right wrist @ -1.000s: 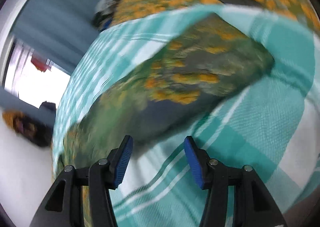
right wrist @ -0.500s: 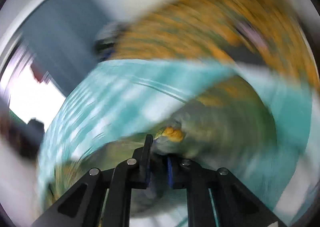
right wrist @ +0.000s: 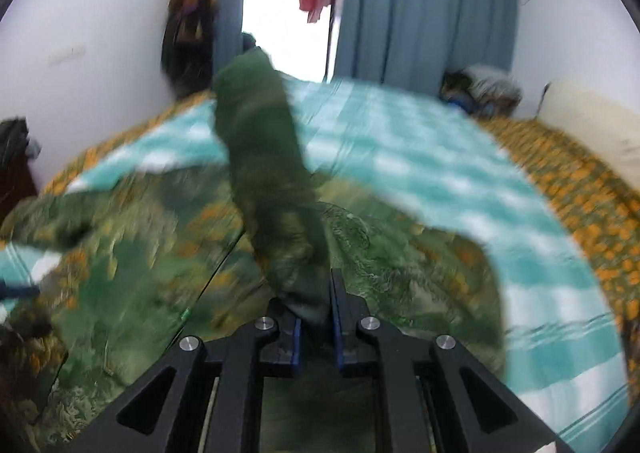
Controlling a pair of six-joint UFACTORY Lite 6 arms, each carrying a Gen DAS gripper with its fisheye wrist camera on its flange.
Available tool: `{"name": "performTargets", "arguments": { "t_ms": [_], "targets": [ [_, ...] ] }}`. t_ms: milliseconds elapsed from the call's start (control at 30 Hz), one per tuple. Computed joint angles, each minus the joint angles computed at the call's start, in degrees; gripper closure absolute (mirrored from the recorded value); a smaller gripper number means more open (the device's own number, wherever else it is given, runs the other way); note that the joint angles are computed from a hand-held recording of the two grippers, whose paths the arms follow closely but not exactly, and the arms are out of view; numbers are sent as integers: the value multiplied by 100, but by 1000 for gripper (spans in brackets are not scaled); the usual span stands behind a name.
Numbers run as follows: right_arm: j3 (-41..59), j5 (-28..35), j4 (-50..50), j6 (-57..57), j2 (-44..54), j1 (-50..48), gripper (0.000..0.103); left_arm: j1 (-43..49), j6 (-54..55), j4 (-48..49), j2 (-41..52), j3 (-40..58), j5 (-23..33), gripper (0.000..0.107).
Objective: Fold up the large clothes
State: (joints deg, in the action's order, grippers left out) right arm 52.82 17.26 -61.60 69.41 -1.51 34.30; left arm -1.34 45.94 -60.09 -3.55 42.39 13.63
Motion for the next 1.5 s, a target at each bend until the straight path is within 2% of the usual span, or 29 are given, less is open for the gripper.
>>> {"name": "performTargets", "arguments": {
  "t_ms": [67, 133, 200, 233, 267, 333, 433, 467, 500, 533, 600, 667, 733, 800, 833, 900, 1000, 1100, 1167, 1267, 1333, 1400, 1500],
  "targets": [
    [-309, 20, -159, 361, 182, 222, 92, 49, 164, -244, 224, 232, 238, 5],
    [-302, 64, 472, -138, 524, 355, 86, 50, 460, -661, 638, 621, 581, 5],
    [-581, -126, 1205, -960, 301, 344, 67, 28, 792, -1124, 1233, 1175, 1046, 5],
    [-840, -357, 1569, -1403, 16, 296, 52, 6, 864, -1273, 1498, 1422, 1209, 5],
    [-1061, -469, 1916, -1812, -278, 298, 48, -26, 856, -1367, 1817, 1735, 1373, 5],
    [-1311, -382, 2630, -2635, -683, 359, 45, -138, 465, -1308, 2734, 2697, 1701, 5],
    [-1816, -355, 4376, -4433, -1480, 219, 45, -440, -657, -660, 3715, 3879, 1734, 7],
    [-2068, -319, 4976, -4981, -1914, 143, 45, -530, -1058, -317, 3858, 4121, 1730, 19],
    [-2208, -277, 5576, -5581, -2171, 51, 45, -646, -1651, 266, 4097, 4556, 1807, 46],
    [-2375, -223, 6175, -6180, -2492, -55, 45, -870, -2137, 865, 4268, 4825, 1655, 58],
    [-2699, 2, 7352, -7380, -3169, -477, 45, -1115, -2929, 2001, 4208, 4863, 1280, 92],
    [-2772, 473, 8415, -8579, -3655, -1337, 45, -1074, -3088, 2353, 4172, 5129, 1498, 98],
    [-2539, 796, 9355, -9778, -3610, -2537, 45, -822, -2730, 2102, 4147, 5464, 1763, 100],
    [-1732, 1308, 10128, -10977, -2643, -3711, 45, -704, -2988, 2534, 4268, 5987, 1827, 100],
    [-1277, 1299, 10427, -11446, -2044, -4140, 50, -644, -3270, 2878, 4487, 6453, 1885, 100],
    [-335, 1356, 10543, -11666, -947, -4424, 62, -579, -3506, 3181, 4836, 6974, 1938, 100],
    [1001, 913, 10363, -11364, 620, -4228, 62, -653, -4134, 4046, 5532, 7536, 1799, 99],
    [1597, 717, 10062, -11024, 1595, -3960, 62, -703, -4266, 4193, 5722, 7217, 1445, 98],
    [2131, 757, 9310, -10231, 2581, -3769, 62, -628, -3635, 3575, 5550, 6514, 1004, 96],
    [2160, 555, 9291, -10315, 2921, -3705, 63, -629, -2293, 2258, 5258, 5615, 299, 94],
    [2407, 801, 9066, -10077, 3033, -3737, 63, -631, -1844, 1834, 5240, 5480, 142, 93],
    [2904, 1167, 8433, -9485, 3178, -3692, 64, -635, -1470, 1489, 5170, 5329, 39, 92],
    [3450, 1061, 8302, -9109, 3156, -3609, 64, -583, -392, 429, 5127, 5140, -66, 92]
  ]
}}
